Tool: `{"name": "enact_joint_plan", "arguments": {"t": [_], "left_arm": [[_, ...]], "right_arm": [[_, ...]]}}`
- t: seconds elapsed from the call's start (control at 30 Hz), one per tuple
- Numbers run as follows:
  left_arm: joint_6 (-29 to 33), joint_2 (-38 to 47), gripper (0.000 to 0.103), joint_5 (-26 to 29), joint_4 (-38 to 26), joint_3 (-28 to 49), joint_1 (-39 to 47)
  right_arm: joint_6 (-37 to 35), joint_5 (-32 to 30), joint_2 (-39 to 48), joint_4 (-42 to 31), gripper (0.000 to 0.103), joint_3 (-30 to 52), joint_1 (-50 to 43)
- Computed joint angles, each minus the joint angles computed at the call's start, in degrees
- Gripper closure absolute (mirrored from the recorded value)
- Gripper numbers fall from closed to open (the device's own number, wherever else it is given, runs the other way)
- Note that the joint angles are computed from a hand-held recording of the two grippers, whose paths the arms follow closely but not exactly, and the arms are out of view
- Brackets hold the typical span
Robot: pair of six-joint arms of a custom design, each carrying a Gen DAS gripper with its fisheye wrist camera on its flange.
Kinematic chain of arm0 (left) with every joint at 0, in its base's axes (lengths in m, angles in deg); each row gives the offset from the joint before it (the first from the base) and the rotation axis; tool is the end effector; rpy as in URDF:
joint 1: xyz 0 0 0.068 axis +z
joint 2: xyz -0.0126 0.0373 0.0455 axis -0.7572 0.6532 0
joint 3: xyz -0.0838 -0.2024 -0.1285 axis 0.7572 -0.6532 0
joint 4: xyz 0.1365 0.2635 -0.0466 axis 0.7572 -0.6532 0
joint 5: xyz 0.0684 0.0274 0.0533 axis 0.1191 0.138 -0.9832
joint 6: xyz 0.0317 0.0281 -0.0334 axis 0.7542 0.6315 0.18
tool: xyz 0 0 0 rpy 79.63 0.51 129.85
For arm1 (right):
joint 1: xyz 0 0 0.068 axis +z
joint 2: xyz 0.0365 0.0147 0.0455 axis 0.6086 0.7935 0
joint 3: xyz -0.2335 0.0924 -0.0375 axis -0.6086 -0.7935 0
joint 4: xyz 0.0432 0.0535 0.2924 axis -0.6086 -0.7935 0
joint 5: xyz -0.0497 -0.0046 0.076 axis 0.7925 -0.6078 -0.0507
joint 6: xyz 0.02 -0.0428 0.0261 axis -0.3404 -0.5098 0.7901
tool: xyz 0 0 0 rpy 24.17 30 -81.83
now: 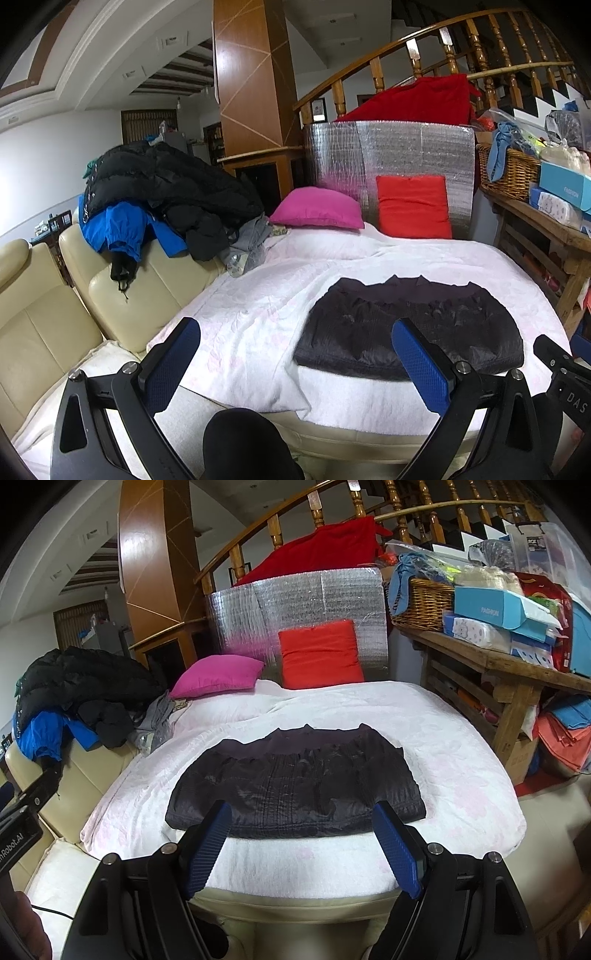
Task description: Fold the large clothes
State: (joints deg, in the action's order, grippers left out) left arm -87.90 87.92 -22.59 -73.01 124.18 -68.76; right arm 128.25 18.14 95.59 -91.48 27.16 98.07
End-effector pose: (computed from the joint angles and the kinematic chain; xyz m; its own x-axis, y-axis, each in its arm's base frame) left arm 0.2307 -0.0731 0.4018 -0.4170 0.1462 -0.8971 0.1278 0.9866 0.1014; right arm 0.1763 0.2524 0.3735 -0.4561 0.3103 -0.8341 0.3851 0.9138 0.1294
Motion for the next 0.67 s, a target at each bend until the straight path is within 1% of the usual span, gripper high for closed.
{"name": "enact_joint_plan", "arguments": {"t": [0.3, 0.47, 0.53, 0.6, 0.67], "left_arm": [[0.07, 5.66, 0.000, 0.51, 1.00, 3.10, 0.03], [0.65, 10.50, 0.000, 2.12, 1.43, 6.22, -0.24], [1.03, 12.73, 0.000, 4.05, 2.15, 7.60, 0.01], [1.86, 16.23, 0.000, 8.08, 2.99, 10.34, 1.40], [2.05, 22.60, 0.000, 13.17, 1.83, 16.30, 3.96]], "right_arm": [[-8.61, -3.28, -0.57, 7.40, 0.022, -1.46, -5.51], [-13.81, -5.40, -0.69, 11.81, 0.022, -2.34, -9.47], [-15.88, -6.20, -1.11, 13.48, 0.022, -2.95, -11.47], [-19.34, -7.65, -2.36, 16.13, 0.022, -4.35, -14.16], [-24.33, -9.34, -5.57, 20.63, 0.022, -7.91, -19.32]]}}
